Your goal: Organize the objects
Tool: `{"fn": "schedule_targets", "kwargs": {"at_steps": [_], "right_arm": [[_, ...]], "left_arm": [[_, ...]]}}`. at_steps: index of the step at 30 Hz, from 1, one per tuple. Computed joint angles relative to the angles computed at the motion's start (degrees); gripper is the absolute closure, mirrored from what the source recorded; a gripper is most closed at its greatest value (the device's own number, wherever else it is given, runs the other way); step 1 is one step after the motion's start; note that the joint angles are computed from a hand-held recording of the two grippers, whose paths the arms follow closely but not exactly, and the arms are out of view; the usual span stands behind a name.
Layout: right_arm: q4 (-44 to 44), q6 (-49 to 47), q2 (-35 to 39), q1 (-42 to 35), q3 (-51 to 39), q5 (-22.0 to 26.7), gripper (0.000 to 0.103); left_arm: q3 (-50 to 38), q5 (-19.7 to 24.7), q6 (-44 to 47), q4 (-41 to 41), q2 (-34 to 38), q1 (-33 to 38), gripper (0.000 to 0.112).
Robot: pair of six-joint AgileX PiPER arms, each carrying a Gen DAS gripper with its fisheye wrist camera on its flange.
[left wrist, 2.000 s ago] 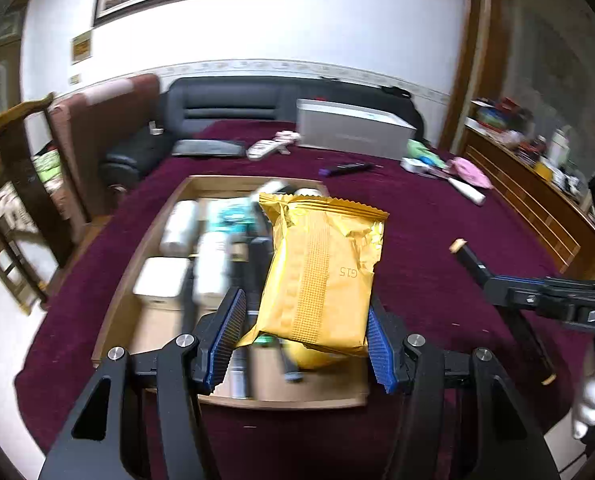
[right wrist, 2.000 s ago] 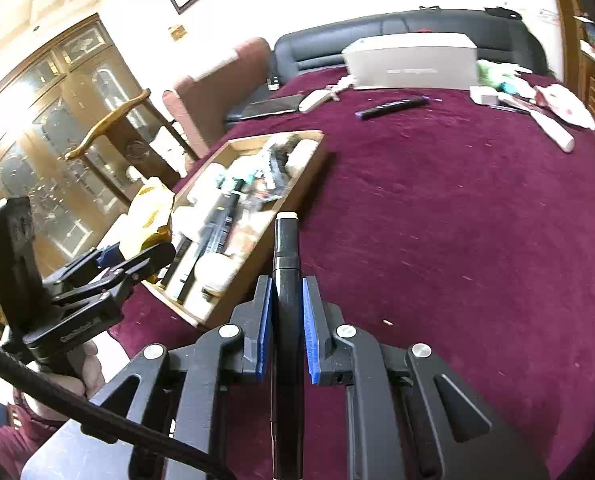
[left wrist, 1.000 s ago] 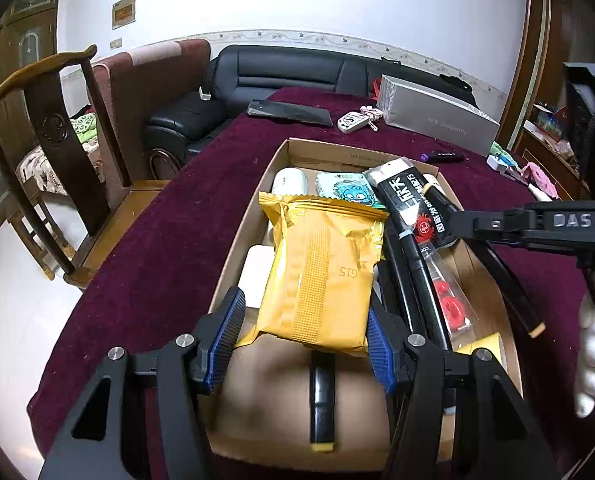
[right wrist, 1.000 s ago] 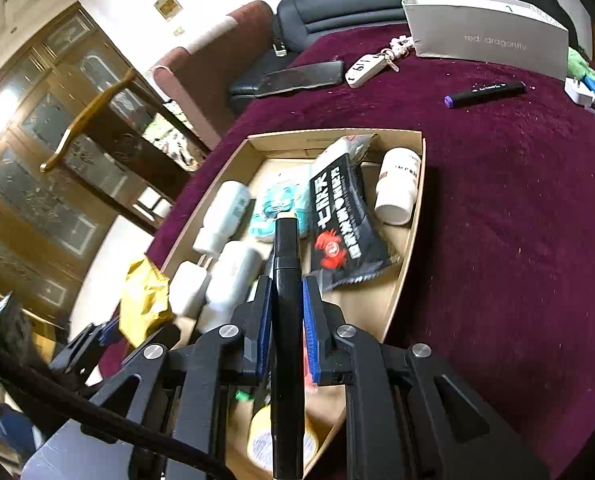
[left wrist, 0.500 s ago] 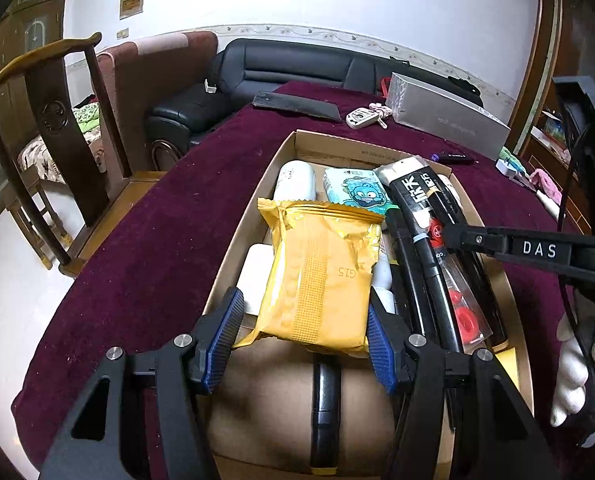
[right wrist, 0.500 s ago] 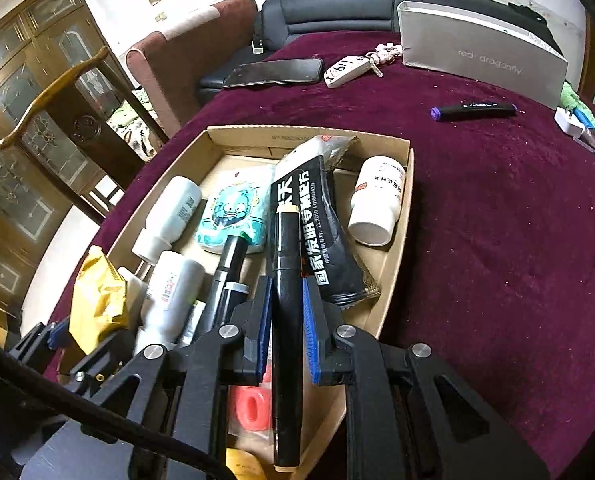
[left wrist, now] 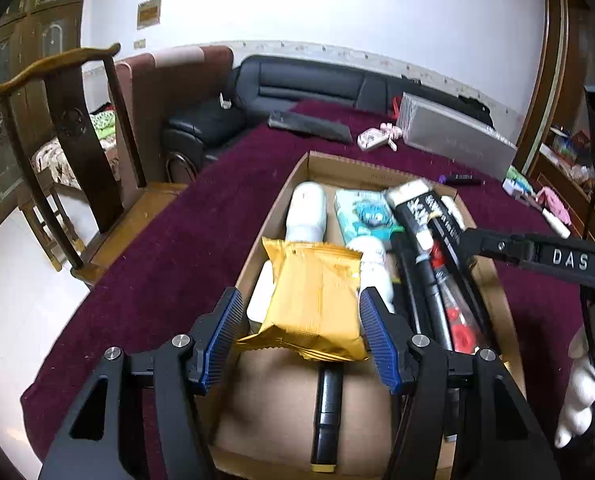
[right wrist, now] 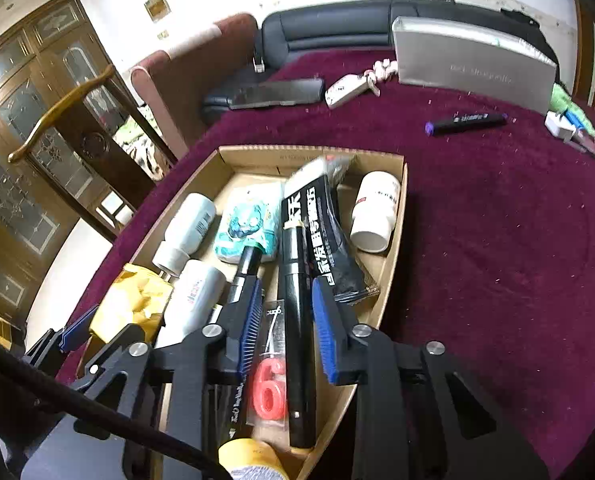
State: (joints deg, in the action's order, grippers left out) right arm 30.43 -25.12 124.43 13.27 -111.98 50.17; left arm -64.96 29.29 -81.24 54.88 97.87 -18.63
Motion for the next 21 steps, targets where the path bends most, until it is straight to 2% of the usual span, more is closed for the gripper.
{"fn": "schedule_targets", "kwargs": {"at_steps": [4, 9, 17, 21], "right_arm": [[2.81, -3.67, -4.63, -0.09, 6.85, -3.77, 0.069], [5.92, -7.32, -8.7, -0.39, 12.83, -5.92, 0.065], [11.79, -12.54, -13.43, -2.67, 19.89, -6.53, 0.059], [15.35, -15.3, -15.83, -4.44, 23.24, -6.88, 0.053]], "left_arm": [[0.22, 3.82, -5.31, 5.6, -1.59, -2.65, 0.046], [-0.24, 9.98, -7.83, 8.99, -2.86, -6.25, 0.045], [-1.38, 15.72, -8.21, 8.95, -3.93, -10.22, 0.042], [-2.58, 18.68, -8.04, 9.22, -3.96, -12.84, 0.042]]}}
